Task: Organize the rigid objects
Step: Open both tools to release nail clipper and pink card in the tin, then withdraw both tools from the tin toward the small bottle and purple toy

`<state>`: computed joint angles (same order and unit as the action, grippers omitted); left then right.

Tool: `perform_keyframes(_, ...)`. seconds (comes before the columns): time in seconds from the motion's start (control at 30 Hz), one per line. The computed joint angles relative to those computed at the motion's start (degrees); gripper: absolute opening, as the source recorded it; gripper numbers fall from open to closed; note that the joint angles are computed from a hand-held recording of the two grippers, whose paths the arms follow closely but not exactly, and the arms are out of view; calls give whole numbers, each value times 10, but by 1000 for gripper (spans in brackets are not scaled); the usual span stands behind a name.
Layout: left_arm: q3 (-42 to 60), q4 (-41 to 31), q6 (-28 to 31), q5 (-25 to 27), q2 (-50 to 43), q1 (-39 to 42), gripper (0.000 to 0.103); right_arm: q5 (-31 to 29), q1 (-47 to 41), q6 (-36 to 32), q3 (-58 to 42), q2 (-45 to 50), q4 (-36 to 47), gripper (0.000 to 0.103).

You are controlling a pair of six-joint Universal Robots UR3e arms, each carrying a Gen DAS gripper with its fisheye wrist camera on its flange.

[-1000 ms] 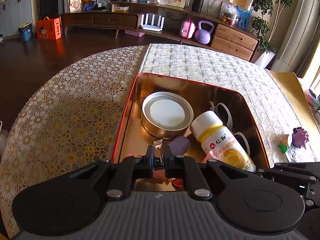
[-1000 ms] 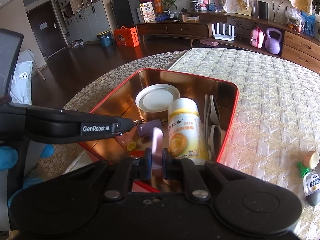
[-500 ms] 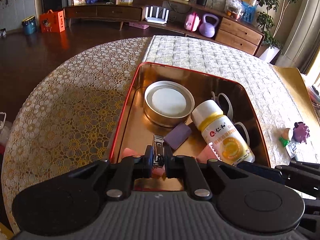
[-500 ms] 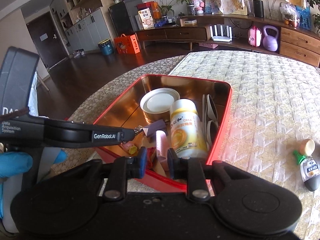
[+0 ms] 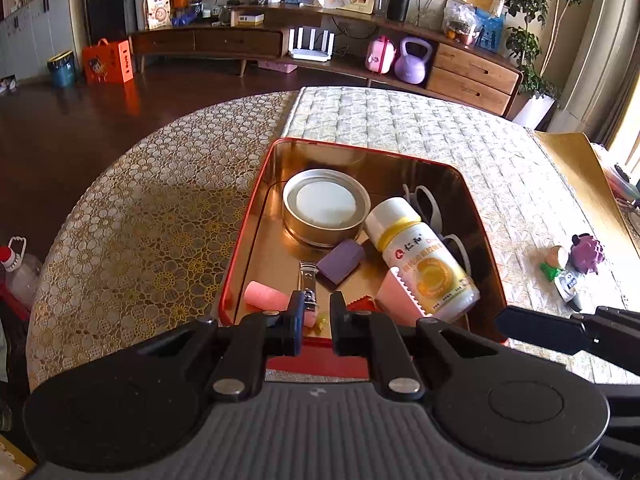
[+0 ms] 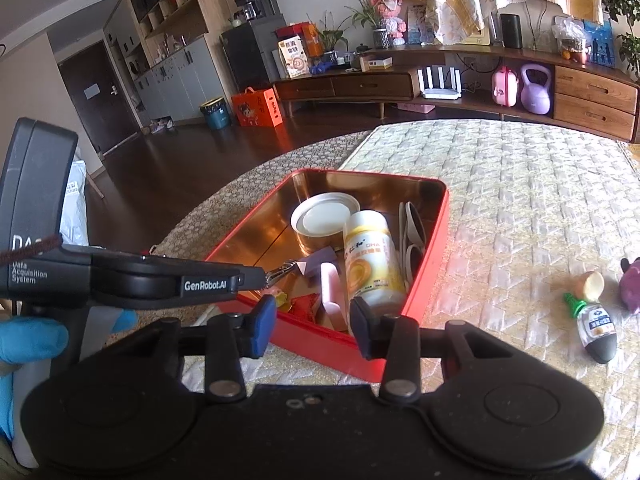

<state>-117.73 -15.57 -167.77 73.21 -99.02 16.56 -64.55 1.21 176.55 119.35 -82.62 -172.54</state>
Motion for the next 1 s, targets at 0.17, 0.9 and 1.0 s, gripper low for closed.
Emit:
perform_keyframes(0.17, -21, -1, 4, 7, 39, -10, 13, 10, -18, 5, 31, -38, -10, 43)
perform_keyframes(0.9, -76, -68, -15, 10, 184, -92, 13, 89, -192, -63, 247, -355, 68, 69)
perform_keyframes(1.0, -80, -69, -24, 16, 190, -115, 13, 120, -243, -87, 274, -433, 134, 73)
